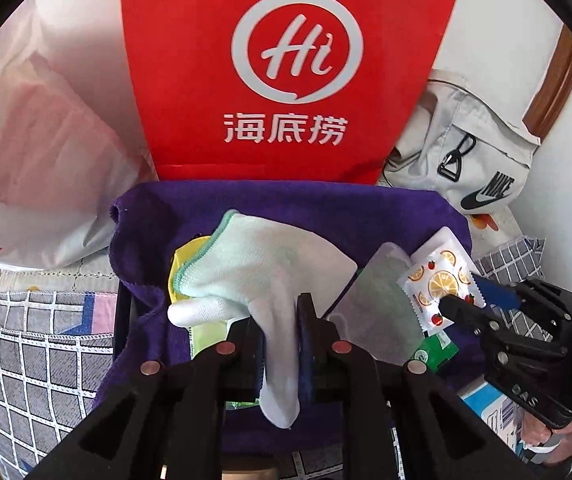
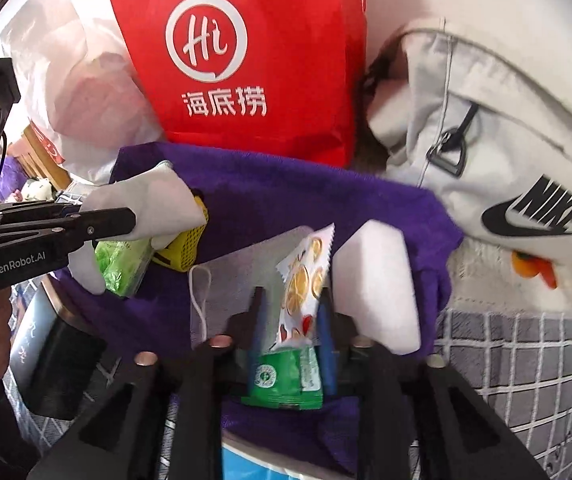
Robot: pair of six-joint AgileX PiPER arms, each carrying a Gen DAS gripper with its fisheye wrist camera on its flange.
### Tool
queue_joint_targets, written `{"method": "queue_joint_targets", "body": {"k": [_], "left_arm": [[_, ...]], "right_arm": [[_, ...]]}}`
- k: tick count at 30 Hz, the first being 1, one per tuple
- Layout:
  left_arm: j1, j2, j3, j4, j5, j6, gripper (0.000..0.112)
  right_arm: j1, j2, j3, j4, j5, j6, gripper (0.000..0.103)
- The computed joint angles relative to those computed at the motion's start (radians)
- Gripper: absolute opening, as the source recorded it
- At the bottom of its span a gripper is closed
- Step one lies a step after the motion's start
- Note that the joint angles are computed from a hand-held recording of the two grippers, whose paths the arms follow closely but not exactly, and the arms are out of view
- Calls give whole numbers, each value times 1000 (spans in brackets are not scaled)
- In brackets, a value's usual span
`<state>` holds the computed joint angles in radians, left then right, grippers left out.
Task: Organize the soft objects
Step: 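Carry the glove with the left tool and sachet with the right tool onto the purple towel, then open both tools to release the glove and sachet on the towel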
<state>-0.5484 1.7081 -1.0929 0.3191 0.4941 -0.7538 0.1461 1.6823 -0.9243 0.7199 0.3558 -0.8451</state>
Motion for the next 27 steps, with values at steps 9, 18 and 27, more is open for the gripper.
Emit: {"method": "queue_joint_targets", "body": {"k": [9, 18, 27], "left_arm": [[-2, 7, -12, 32, 21, -36, 57], [10, -34, -5, 51, 32, -66, 74], [0, -122, 25, 134, 50, -153, 78]], "right_arm": [[10, -78, 54, 55, -91, -72, 56], [24, -110, 72, 30, -147, 18, 56], [21, -165, 77, 8, -107, 69, 57]]}}
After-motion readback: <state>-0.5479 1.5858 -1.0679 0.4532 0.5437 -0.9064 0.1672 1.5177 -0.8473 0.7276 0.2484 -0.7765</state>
